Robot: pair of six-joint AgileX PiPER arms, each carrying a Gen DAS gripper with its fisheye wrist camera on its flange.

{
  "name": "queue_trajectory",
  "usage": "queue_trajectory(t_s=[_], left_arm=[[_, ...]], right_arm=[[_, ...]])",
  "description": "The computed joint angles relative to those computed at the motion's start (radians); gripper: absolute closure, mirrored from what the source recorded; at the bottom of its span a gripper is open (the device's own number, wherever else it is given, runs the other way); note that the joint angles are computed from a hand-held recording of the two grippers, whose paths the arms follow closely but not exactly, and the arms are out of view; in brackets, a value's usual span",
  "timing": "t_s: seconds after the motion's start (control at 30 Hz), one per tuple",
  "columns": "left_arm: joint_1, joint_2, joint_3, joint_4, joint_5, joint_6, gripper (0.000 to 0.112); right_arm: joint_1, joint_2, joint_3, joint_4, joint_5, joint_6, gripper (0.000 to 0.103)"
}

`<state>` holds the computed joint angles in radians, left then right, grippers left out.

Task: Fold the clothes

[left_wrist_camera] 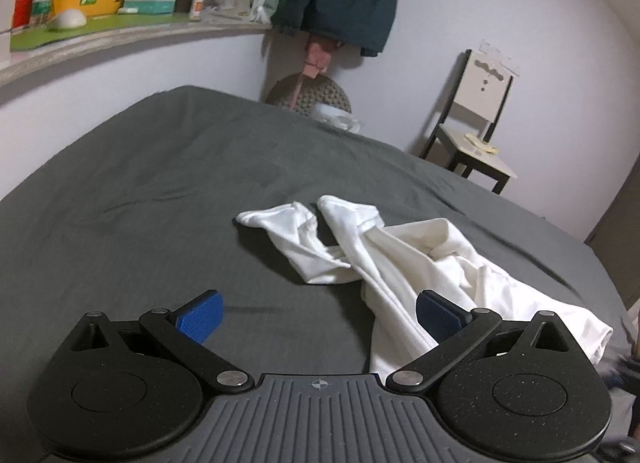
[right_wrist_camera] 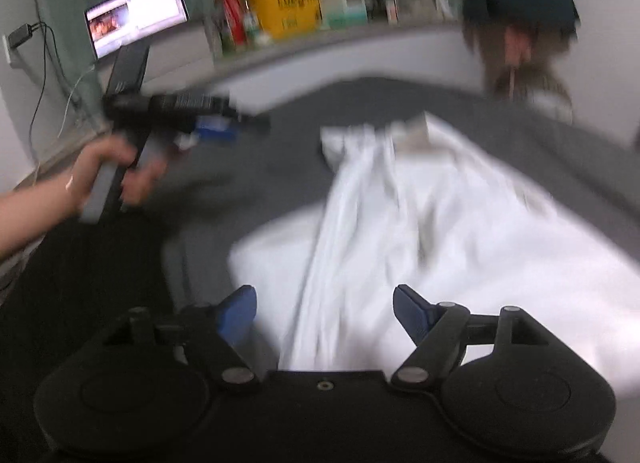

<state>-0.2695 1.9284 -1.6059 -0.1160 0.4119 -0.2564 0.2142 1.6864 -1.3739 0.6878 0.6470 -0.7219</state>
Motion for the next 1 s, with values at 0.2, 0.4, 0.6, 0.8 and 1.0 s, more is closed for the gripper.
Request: queue_trajectory(t_s=[0.2, 0.4, 0.6, 0.8, 1.0], left_arm=[[0.018, 0.012, 0.006, -0.050, -0.008, 0.004, 0.009], [0.024, 0.029, 0.003, -0.120, -0.019, 0.071, 0.009], [0.036, 0.041, -0.009, -0.250, 0.006, 0.200, 0.009], [0.004, 0.104, -0.130, -0.255, 0.153, 0.297, 0.009], [-0.032, 0.112, -0.172, -0.176, 0.201, 0.281, 0.009]], right_arm=[[0.153, 0.324, -0.360, -0.326, 0.055, 0.313, 0.045], [0.159, 0.322, -0.352, -0.594, -0.104, 0.643, 0.099], [-0.007, -0.020, 0.038, -0.852, -0.552, 1.224, 0.099], [-0.088, -0.398, 0.360, -1.404, -0.364, 1.824, 0.099], [-0.021, -0.351, 0.425, -1.456, 0.011, 1.985, 0.087]])
